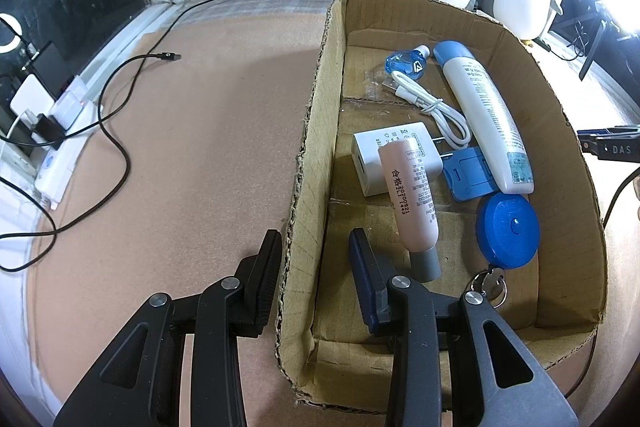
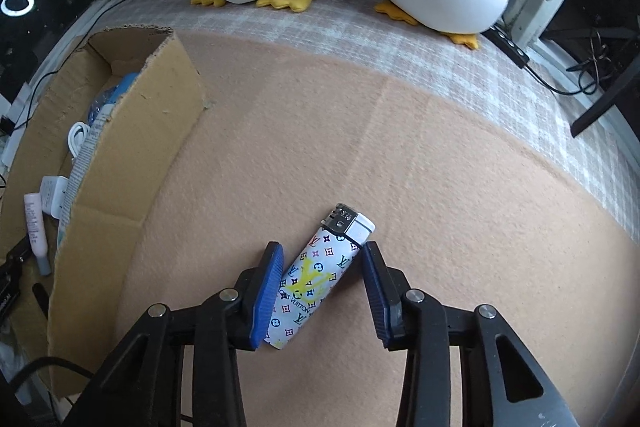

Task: Organize rigid objects
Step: 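Close the right gripper on the lighter and lift it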

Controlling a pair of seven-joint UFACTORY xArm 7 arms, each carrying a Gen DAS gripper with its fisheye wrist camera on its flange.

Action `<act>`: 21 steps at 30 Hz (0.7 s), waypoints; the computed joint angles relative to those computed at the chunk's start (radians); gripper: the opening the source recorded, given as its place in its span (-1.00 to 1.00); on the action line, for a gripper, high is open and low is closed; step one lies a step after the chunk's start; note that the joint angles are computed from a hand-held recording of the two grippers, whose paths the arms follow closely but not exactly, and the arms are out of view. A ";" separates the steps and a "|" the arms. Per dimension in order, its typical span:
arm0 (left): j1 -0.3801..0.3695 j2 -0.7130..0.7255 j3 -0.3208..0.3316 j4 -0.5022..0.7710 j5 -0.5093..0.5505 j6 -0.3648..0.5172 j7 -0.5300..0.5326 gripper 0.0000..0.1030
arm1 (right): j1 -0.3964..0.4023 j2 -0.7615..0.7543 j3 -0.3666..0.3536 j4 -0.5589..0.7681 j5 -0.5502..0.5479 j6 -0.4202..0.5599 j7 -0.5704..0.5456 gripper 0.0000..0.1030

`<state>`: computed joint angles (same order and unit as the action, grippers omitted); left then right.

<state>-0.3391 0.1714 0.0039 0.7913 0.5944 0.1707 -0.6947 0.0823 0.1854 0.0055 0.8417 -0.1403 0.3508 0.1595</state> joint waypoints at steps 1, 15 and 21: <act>0.000 0.000 0.000 0.000 0.000 0.000 0.000 -0.35 | -0.006 -0.007 0.002 -0.008 0.010 0.000 -0.011 -0.30; 0.002 -0.001 -0.001 0.000 -0.002 0.000 0.002 -0.35 | -0.030 -0.119 0.005 -0.128 0.015 -0.002 -0.049 -0.41; 0.002 -0.001 -0.003 0.001 -0.006 0.002 0.002 -0.35 | -0.033 -0.112 0.009 -0.120 0.025 0.001 -0.065 -0.59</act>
